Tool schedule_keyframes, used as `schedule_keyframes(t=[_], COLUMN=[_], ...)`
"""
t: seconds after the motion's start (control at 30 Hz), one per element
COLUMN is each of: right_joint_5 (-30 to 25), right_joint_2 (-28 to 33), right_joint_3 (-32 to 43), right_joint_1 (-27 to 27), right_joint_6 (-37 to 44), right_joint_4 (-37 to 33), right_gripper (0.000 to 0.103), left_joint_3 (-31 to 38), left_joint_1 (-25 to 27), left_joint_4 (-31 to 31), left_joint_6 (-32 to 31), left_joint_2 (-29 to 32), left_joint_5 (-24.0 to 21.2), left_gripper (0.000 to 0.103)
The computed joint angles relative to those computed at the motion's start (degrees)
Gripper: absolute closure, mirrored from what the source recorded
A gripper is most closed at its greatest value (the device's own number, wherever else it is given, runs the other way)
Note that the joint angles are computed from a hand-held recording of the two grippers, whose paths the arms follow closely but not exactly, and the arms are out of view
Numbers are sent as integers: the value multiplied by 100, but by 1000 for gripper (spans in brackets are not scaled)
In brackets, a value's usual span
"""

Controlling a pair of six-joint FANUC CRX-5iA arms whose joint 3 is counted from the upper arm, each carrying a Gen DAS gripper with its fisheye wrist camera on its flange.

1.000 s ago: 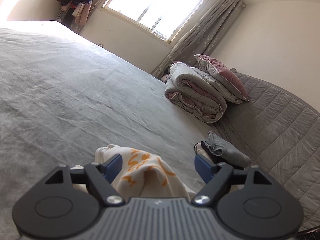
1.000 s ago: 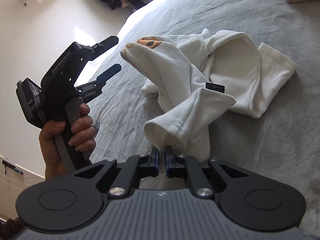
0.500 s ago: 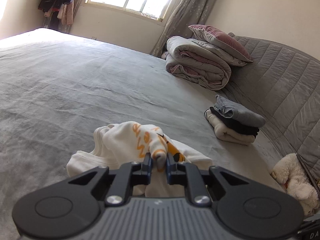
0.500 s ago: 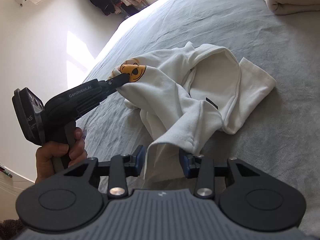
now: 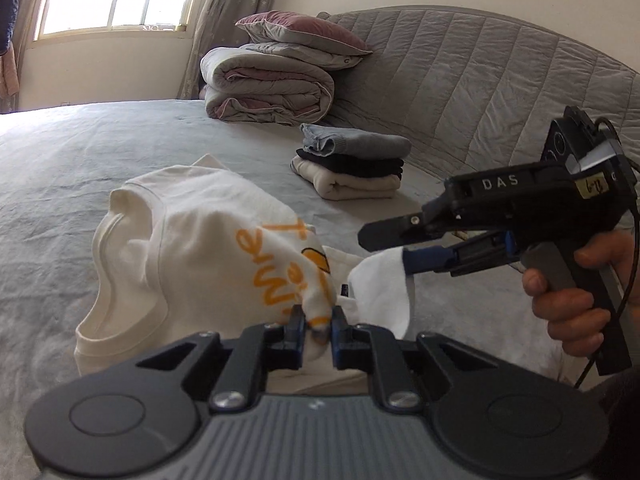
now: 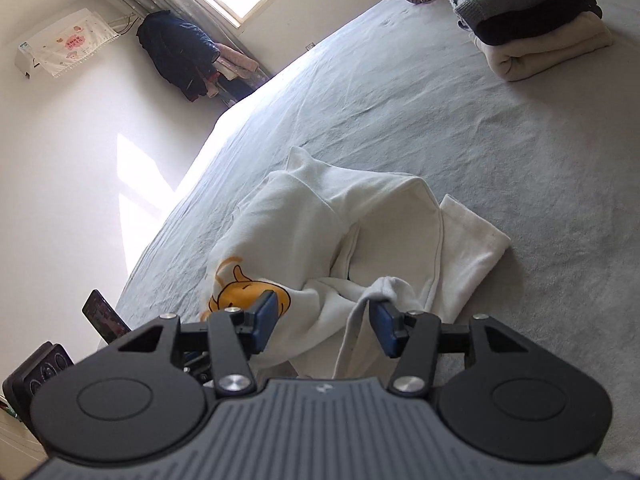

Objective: Fold clothes

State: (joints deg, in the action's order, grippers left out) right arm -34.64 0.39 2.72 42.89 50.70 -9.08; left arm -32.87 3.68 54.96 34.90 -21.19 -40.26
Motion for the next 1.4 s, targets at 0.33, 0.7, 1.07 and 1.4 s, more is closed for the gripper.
schedule_keyframes(t=[0.33,0.7,1.07,1.4], right_joint_5=[152,33,-131,761], right_joint_2=[416,498,213,-96], right_joint_3=[178,120,96,-227], right_joint_1=[319,414,124,-356], right_joint_6=[-684,-1110,-559,-858], right_joint_4=[1014,1824,1006,151], right_gripper=[48,38,38,38], left_joint_3=[114,89,-112,-67], left_joint_1=[37,618,1606,1498], left_joint_4=[-953,-712,-672,-957], left_joint_6=[90,-418,248,1355], left_joint_2=[130,48,-235,111], left_joint_5=[-805,-1482,-825,-184], left_gripper=[92,62,41,43])
